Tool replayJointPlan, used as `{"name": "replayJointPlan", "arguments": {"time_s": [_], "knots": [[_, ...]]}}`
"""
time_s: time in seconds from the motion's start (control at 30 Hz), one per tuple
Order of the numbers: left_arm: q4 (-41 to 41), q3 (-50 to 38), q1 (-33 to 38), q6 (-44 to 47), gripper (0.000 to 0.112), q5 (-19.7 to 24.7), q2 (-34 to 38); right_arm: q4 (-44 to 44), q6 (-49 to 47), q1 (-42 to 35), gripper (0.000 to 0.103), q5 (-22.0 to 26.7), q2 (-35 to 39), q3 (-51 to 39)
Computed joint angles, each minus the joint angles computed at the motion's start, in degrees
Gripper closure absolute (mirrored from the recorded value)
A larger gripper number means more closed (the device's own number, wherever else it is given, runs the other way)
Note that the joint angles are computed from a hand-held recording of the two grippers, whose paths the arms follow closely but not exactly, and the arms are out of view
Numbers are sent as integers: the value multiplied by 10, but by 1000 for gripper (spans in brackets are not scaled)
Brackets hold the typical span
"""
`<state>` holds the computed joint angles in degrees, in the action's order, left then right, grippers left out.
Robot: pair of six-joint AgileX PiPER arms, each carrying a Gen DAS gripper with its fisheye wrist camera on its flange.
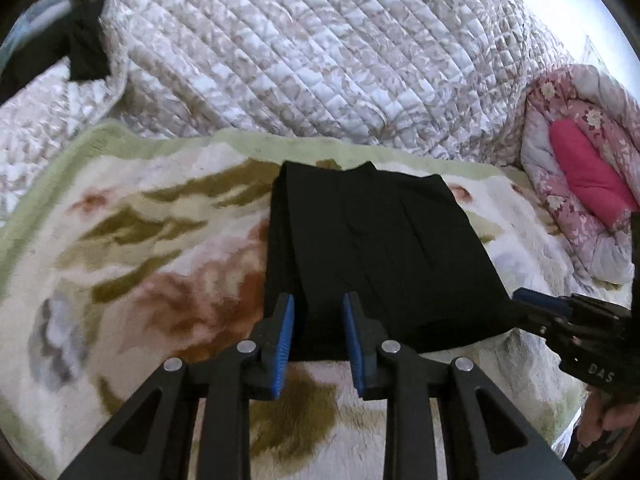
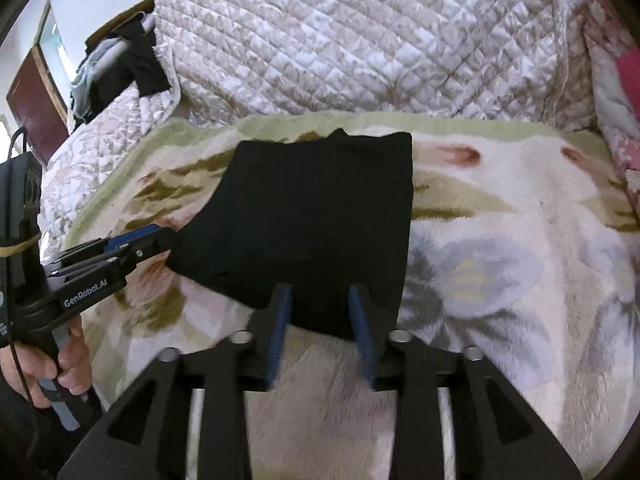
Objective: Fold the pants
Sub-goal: 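Open both tools and pull them back from the folded trousers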
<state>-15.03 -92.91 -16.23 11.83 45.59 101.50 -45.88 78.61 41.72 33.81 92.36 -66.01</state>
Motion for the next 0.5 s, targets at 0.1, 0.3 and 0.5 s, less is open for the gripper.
{"name": "replayJointPlan", "arguments": {"time_s": [0.1, 0.3, 0.5], "knots": [[7, 31, -5, -16, 84, 1, -31, -23, 35, 32, 48, 22, -15, 16], [42, 107, -28, -45, 81, -16, -95, -61, 104, 91, 48, 65, -30, 43], [61, 165, -43, -52, 79, -37, -126, -60, 117, 115, 48, 92, -12, 49]]}}
